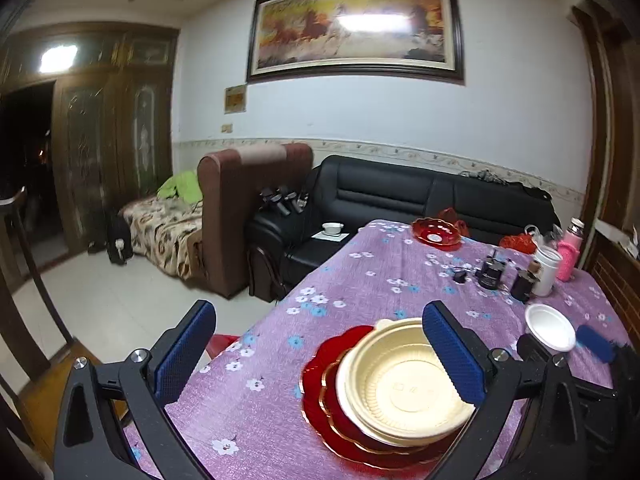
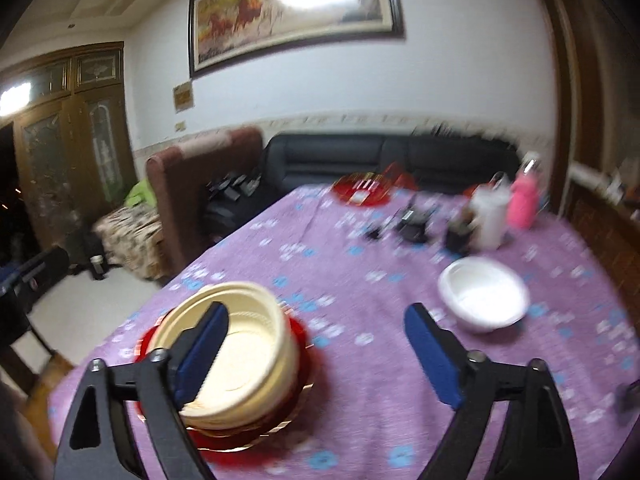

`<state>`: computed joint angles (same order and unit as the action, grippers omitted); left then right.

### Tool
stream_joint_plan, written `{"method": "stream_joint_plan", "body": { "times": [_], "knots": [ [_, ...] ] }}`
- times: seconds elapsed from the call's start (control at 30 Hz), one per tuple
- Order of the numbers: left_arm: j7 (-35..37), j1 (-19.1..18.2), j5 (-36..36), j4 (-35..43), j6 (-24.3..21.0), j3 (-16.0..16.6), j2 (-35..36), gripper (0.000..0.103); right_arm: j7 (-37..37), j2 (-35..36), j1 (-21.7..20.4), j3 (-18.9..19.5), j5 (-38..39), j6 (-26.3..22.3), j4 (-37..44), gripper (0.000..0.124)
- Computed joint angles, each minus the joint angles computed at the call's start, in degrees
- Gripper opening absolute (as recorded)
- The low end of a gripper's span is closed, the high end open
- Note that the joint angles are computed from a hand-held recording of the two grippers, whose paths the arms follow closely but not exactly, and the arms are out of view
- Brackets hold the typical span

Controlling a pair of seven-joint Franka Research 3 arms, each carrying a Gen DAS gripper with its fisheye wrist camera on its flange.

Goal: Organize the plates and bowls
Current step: 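Lower the beige bowl into the white bowls and open the right tool, then move the right tool toward the white bowl on the cloth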

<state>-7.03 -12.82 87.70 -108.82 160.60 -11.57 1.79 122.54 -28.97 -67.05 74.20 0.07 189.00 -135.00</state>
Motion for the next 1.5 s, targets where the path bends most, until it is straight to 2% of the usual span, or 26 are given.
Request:
{"method": "stream_joint_plan", "body": {
  "times": [0.13, 0.37, 0.73, 0.93, 1.23, 1.5],
  "knots": [
    [8.10, -0.61, -7.20, 0.46, 1.79, -0.50, 0.97, 0.103, 0.97, -7.36, 0.67, -1.83, 1.44, 1.60, -3.01, 0.099],
    [13.97, -3.15, -10.73, 0.59, 0.12, -1.23, 1.54, 0.103, -1.69, -3.28, 8.26, -9.83, 2.64, 1.34, -7.22, 0.099],
    [22.82, -7.28, -15.66, 3.44, -3.49, -2.00, 4.31, 0.103, -4.96, -3.30, 13.66, -17.92, 6.15, 1.85, -12.33, 0.099],
    [27.22, -9.97, -17.90, 6.05, -5.52, -1.87, 6.95, 0.103, -7.19, -3.83, 14.10, -20.79, 7.92, 1.89, -13.72, 0.099],
    [33.37, -13.72, -21.46, 10.54, -7.56, -1.07, 11.23, 0.103, -11.02, -4.42, 12.01, -23.92, 8.91, 1.82, -13.94, 0.099],
    [38.31, -16.74, -24.65, 15.63, -8.73, 0.50, 15.54, 0.103, -13.58, -3.04, 10.12, -24.90, 9.81, 1.42, -12.59, 0.098]
  ]
}}
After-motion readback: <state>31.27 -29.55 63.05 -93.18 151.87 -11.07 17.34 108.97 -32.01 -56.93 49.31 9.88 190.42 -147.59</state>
